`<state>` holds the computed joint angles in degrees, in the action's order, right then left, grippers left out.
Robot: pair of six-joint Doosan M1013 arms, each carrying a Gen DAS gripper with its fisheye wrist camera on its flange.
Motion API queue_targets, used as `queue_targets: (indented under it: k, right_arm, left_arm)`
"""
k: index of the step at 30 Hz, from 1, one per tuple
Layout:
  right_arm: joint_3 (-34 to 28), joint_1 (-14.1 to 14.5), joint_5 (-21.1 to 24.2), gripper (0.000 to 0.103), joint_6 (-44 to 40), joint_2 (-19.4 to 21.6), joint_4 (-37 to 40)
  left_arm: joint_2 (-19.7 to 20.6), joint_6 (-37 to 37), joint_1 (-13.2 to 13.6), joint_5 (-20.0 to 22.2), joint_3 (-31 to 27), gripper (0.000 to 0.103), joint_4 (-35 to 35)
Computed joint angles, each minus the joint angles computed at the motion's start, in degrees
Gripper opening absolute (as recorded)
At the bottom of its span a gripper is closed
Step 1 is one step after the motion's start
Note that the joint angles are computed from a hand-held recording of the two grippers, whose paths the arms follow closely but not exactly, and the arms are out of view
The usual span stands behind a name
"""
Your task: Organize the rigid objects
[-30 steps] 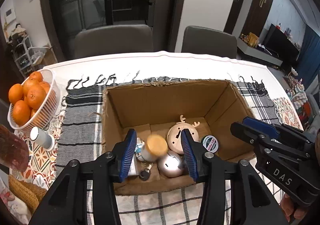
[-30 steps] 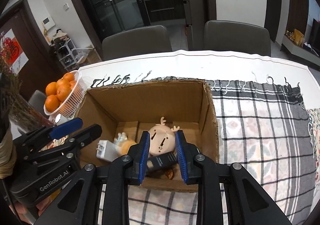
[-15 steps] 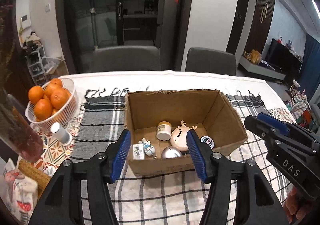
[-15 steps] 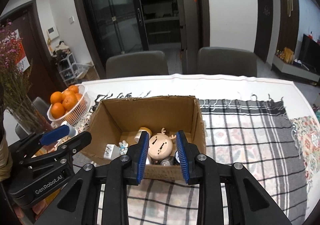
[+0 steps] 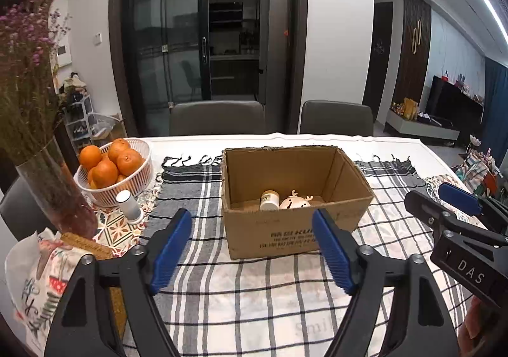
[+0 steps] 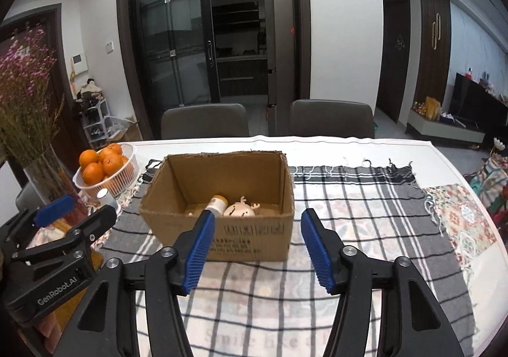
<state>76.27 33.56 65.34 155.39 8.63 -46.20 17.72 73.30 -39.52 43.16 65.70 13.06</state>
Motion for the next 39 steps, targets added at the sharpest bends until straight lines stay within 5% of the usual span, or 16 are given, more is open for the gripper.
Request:
queue_targets:
  k: [14,27,39]
  right_arm:
    - [4.7,6.0,4.0,0.082,7.3,-2.5,-6.2]
    - [7.8,8.0,4.4,0.082,11.8,-3.9,-4.4]
    - [8.2,9.4,5.2,0.082,13.8,-4.4,-6.6]
  left_arm:
    - [-7.0,-6.8,-1.0,-4.9,10.6,0.097,4.4]
    - [-9.9,-14.4,-2.9,-5.9,15.2,0.103,15.6]
    - [-10.7,-15.6,-3.1,-6.4,16.0,0.103,15.3]
